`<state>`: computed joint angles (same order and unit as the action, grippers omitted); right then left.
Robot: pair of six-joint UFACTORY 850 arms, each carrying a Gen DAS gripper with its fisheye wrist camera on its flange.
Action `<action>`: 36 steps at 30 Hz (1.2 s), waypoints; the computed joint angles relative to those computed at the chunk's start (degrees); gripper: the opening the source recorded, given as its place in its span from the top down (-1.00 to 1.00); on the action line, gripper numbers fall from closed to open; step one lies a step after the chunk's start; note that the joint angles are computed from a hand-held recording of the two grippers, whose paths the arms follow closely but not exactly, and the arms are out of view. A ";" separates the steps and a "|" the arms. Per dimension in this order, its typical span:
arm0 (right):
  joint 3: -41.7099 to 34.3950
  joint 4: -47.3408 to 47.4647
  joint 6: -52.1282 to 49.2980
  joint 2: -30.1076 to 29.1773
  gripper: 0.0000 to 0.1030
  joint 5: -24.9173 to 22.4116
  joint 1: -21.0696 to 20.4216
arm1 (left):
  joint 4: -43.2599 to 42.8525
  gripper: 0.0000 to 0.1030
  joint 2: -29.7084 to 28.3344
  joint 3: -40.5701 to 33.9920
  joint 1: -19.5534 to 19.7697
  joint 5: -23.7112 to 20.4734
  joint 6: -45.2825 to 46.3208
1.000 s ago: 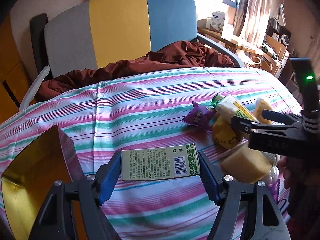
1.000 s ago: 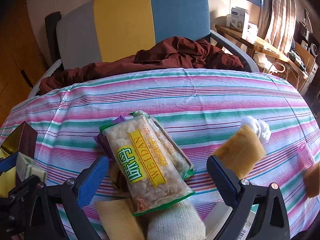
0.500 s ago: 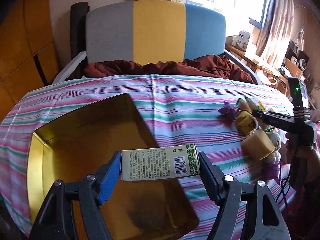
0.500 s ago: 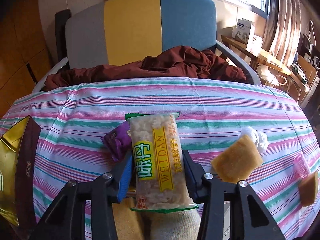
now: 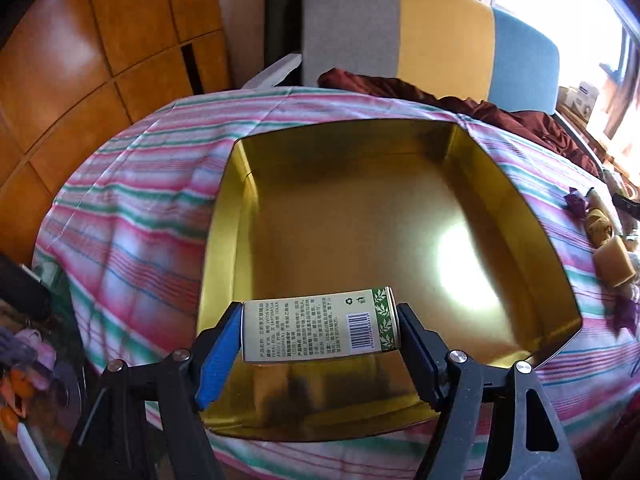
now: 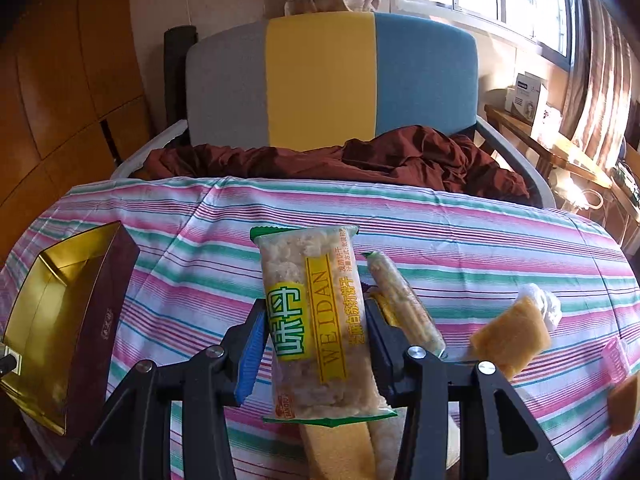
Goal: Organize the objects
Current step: 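Place the carton in the gold tray with left gripper while right carries the bag over, then lower the WEIDAN bag into the gold tray and open the right gripper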
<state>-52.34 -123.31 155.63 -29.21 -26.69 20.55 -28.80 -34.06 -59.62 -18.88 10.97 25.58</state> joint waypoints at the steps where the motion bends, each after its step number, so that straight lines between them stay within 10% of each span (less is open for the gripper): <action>1: -0.25 -0.29 0.07 -0.04 0.10 0.66 0.14 | -0.23 -0.45 -0.06 0.13 0.12 0.04 0.04; 20: -17.09 -10.18 3.59 -7.04 0.10 12.24 12.22 | 18.47 -0.66 2.98 5.60 2.55 5.08 -18.21; 36: -26.58 10.90 -16.06 -14.92 0.10 18.39 16.29 | 14.72 -0.82 5.88 8.73 5.20 10.01 -20.14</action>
